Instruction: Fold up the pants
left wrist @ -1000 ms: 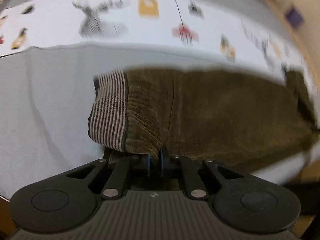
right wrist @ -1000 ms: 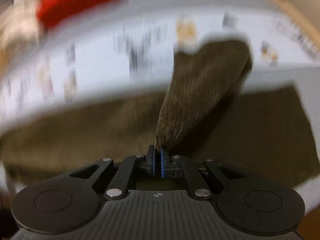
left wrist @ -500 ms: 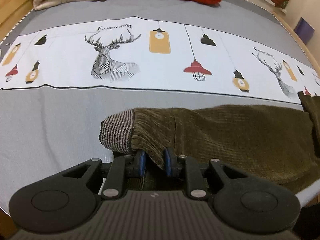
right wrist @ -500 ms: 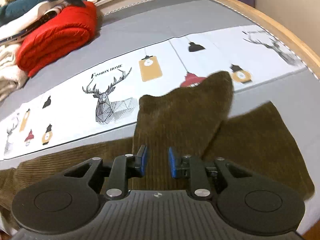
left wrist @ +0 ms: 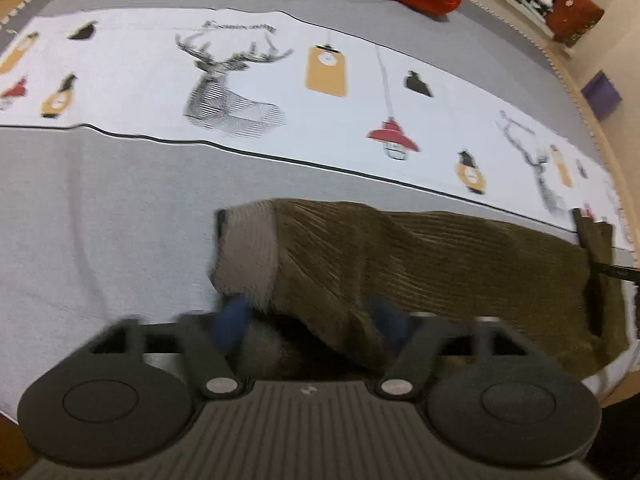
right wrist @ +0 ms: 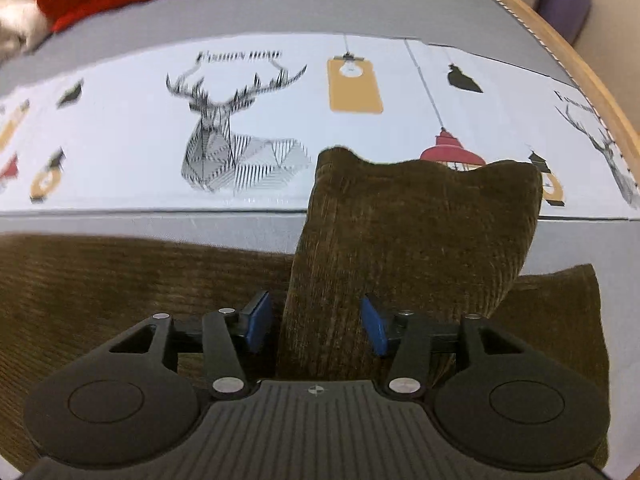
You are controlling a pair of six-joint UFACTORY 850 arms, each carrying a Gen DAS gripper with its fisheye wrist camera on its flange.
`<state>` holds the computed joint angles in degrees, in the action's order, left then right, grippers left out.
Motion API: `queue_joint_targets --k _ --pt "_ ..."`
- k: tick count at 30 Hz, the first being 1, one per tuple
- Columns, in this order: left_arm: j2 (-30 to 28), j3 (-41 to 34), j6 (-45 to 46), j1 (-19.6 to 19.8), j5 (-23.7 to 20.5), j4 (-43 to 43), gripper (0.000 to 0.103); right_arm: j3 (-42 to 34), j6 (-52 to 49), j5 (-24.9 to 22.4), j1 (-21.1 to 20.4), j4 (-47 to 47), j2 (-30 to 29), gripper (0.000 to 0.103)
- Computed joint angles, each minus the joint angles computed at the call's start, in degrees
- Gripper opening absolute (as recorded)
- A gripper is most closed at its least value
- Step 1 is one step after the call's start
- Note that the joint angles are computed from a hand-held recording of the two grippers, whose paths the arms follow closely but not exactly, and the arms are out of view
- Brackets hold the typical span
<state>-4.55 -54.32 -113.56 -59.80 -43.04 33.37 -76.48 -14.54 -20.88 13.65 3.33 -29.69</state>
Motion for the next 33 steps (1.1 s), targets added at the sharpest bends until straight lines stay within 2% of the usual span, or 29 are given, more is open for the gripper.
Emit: queue_joint_targets --k 5,6,7,9,12,17,19,22,25,26,28,31,32,33 --pt "-0.36 0.66 0.08 1.21 -0.9 -2.09 0.083 0.4 10.7 -0.21 1.68 -17.18 -0.91 0.049" --pt "-0.51 0.61 -0.17 1.49 -1.23 -2.1 0.083 0.54 11.15 -0.11 1.54 -17.61 -0.69 0.041" --pt "-0.7 0.5 -0.31 1.85 -1.62 -2.24 0.083 0.55 10.56 -0.11 1.1 -16.0 -0.38 0.034" --pt "-1.33 0.05 0.45 2.62 -1.97 -3.01 0.083 0.61 8.22 -0.44 -0.31 -10.08 0.44 0.012" --pt "-2.95 -1.29 3.61 3.53 -2.16 -4.78 0.083 2.23 5.33 0.42 -2.82 -2.86 2.87 0.008" --pt "-5.87 -3.44 10.01 3.03 -4.42 -7.28 0.082 6.25 -7.75 -1.34 -9.87 17.38 7.81 0.007" --pt "-5.98 -3.23 11.92 2.58 -4.62 -8.34 0.078 8.0 -11.99 -4.26 -13.95 24.03 9.39 0.007" --pt "-5.85 -2.66 14.5 1.97 -4.92 -10.44 0.076 9.34 -13.67 -11.69 -19.2 25.8 9.29 0.007" --pt "-5.64 -2.52 14.55 1.59 -5.46 -10.83 0.076 10.51 -17.44 -18.94 -21.37 23.17 8.13 0.008" --pt "-5.55 -2.63 14.07 1.5 -5.65 -10.45 0.076 11.09 -17.88 -19.37 -21.07 20.55 8.15 0.011" --pt "-5.62 -3.13 12.97 1.49 -6.2 -9.59 0.076 12.48 -19.58 -17.03 -20.7 19.06 9.33 0.015" --pt "-5.82 -3.86 11.16 1.8 -6.66 -8.45 0.077 13.44 -28.22 -13.83 -22.58 31.38 11.2 0.027" --pt "-5.92 -4.08 10.76 2.0 -6.62 -8.32 0.077 13.87 -31.02 -12.56 -22.78 35.0 11.82 0.036" --pt "-6.14 -4.37 10.77 2.19 -6.72 -8.42 0.078 14.42 -33.92 -10.58 -22.55 38.19 12.54 0.039"
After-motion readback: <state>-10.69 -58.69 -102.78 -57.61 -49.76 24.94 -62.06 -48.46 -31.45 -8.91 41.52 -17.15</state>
